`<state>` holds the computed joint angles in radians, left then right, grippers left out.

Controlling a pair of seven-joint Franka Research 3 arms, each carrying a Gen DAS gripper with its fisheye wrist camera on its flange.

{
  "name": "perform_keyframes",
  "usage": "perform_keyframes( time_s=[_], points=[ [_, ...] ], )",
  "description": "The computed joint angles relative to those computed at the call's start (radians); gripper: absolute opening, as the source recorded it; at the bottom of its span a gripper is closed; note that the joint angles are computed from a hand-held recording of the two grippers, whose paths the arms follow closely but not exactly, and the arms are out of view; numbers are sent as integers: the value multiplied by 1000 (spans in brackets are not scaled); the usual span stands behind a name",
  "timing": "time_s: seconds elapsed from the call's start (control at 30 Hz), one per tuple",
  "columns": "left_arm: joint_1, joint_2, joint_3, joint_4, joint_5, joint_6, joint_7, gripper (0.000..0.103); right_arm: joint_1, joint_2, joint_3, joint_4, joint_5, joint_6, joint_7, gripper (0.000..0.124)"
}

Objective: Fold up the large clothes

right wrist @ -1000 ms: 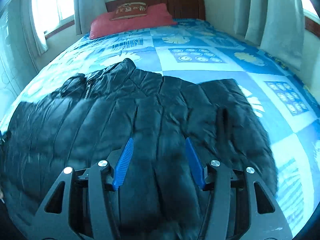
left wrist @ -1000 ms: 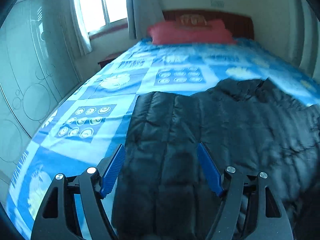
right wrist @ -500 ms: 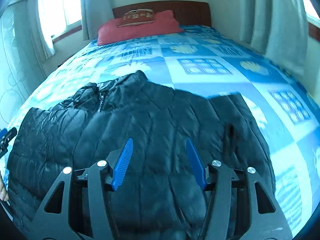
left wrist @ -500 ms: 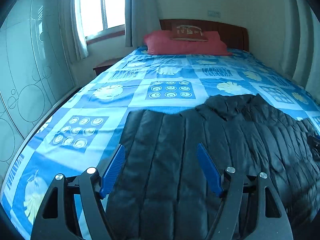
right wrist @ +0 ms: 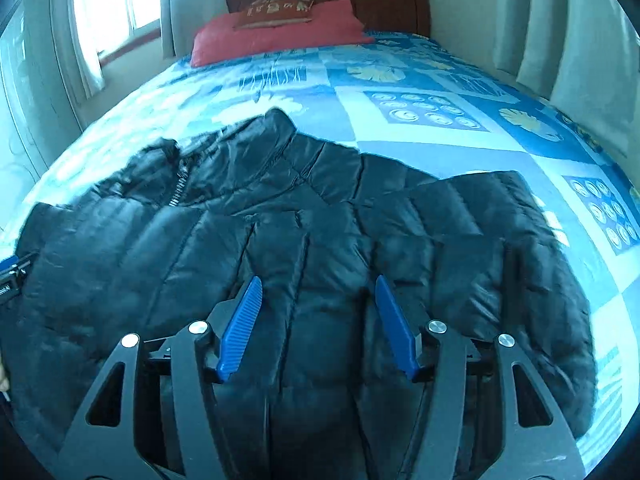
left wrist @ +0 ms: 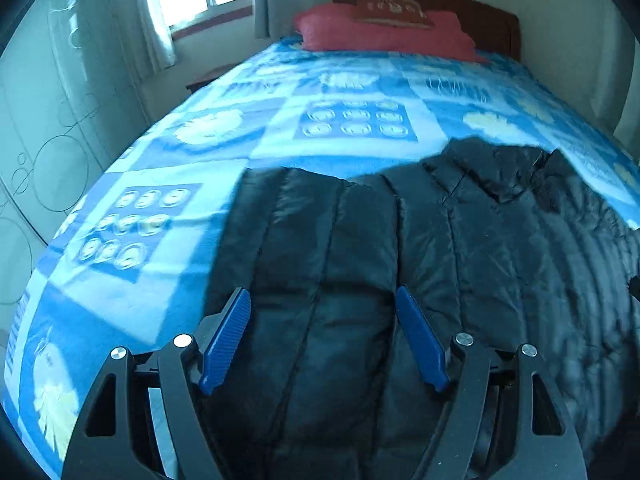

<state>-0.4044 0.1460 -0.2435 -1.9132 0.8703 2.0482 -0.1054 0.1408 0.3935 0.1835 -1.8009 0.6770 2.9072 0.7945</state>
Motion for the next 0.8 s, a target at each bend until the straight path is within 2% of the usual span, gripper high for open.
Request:
perform_keyframes(
  time_s=[0.07, 0.13, 0.3, 0.4, 0.6, 0.67, 0.73, 0.8],
  points=[
    [-20, -48, -15, -40, 25, -21, -43, 75, -80, -92, 65, -96, 121, 25, -133, 60],
    [-27, -129, -36, -118, 22, -6, -98, 75, -121, -177, 67, -174, 225, -3, -237, 62],
    [-58, -341, -126, -314, -76, 3, -233, 75, -149, -376, -39, -387, 308, -89, -314, 64],
    [-109, -425, -204, -379, -162, -46, -278, 75, -163, -489, -122, -524, 266, -157, -297, 64],
    [-225, -459, -326, -391, -279, -131, -406, 76, -193, -705, -273, -763, 134, -305, -265, 64],
    [-265, -458, -348, -392, -303, -127, -449, 78, -212, -776, -321, -833, 69, -366, -252, 64],
    [-299, -448, -378, -384, -316, -139, -517, 79, -216, -832, -349, -892, 33, -373, -262, 64],
    [-328, -449, -398, -397, -308, -113, -609, 81, -227, -881, -368, -947, -8, -388, -267, 64]
  ],
)
